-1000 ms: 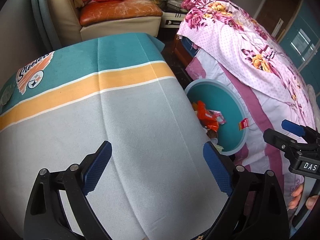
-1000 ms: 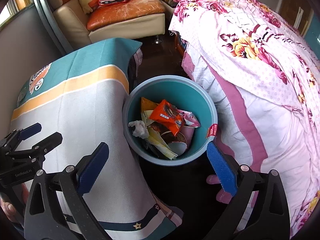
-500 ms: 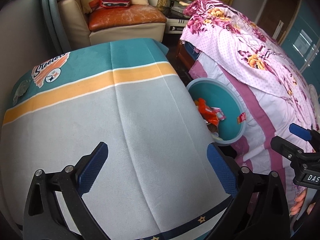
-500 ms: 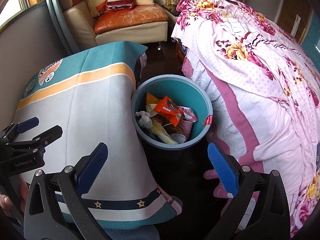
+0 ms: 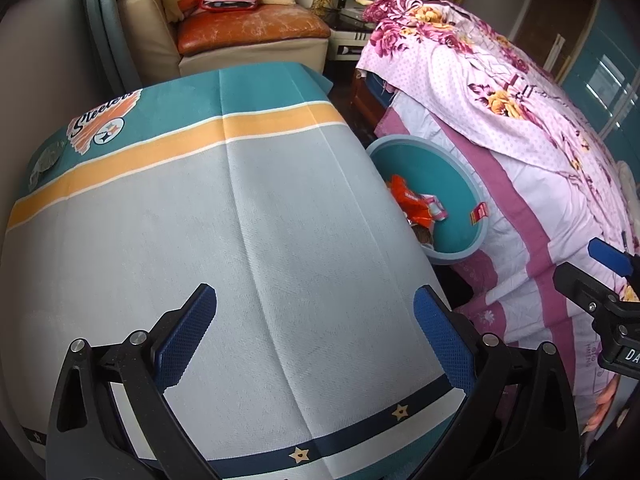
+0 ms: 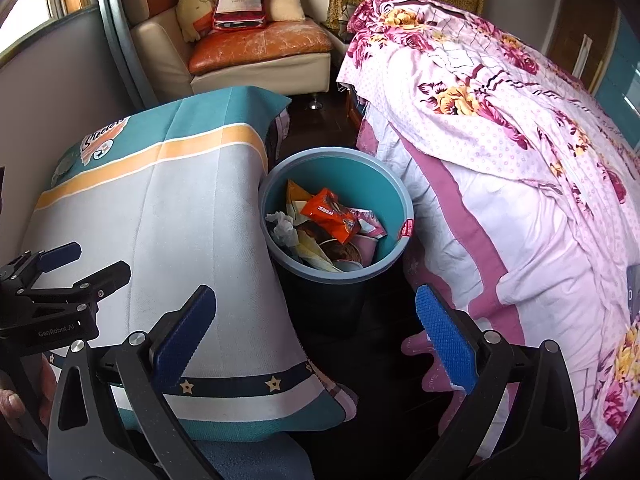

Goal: Collect trash

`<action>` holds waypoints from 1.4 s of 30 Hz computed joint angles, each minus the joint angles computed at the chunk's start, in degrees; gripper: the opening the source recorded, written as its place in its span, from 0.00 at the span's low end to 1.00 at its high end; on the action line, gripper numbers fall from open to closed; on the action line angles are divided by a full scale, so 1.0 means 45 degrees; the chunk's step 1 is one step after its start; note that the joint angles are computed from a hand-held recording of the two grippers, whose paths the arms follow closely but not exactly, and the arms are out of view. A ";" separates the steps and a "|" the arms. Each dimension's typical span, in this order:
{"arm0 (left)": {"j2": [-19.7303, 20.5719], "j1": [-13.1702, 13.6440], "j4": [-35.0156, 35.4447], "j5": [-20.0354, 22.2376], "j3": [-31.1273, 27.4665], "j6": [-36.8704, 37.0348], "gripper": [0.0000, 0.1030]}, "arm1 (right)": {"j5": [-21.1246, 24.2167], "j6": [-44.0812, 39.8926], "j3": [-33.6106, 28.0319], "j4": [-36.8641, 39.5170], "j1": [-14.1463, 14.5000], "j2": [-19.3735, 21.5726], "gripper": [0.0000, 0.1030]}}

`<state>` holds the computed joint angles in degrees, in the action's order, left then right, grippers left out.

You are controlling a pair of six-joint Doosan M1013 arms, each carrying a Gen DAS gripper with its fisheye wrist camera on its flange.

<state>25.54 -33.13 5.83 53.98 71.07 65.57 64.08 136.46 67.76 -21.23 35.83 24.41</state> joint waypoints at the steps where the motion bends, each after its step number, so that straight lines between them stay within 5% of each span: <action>1: -0.0008 -0.0011 0.0023 -0.0030 0.0028 -0.0005 0.96 | -0.0027 0.0056 0.0028 0.0010 -0.0003 -0.0003 0.93; 16: -0.0064 0.0083 -0.0014 -0.0692 0.0302 -0.0192 0.96 | 0.0019 0.0107 -0.0114 0.0090 -0.0079 0.0193 0.93; 42: 0.0182 0.0082 0.0955 -0.0399 0.0204 -0.0764 0.96 | 0.0137 0.0340 -0.0063 0.0326 -0.0267 0.0430 0.93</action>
<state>26.36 -32.76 10.13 52.19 71.99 62.13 64.70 137.99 67.48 -19.76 34.63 26.35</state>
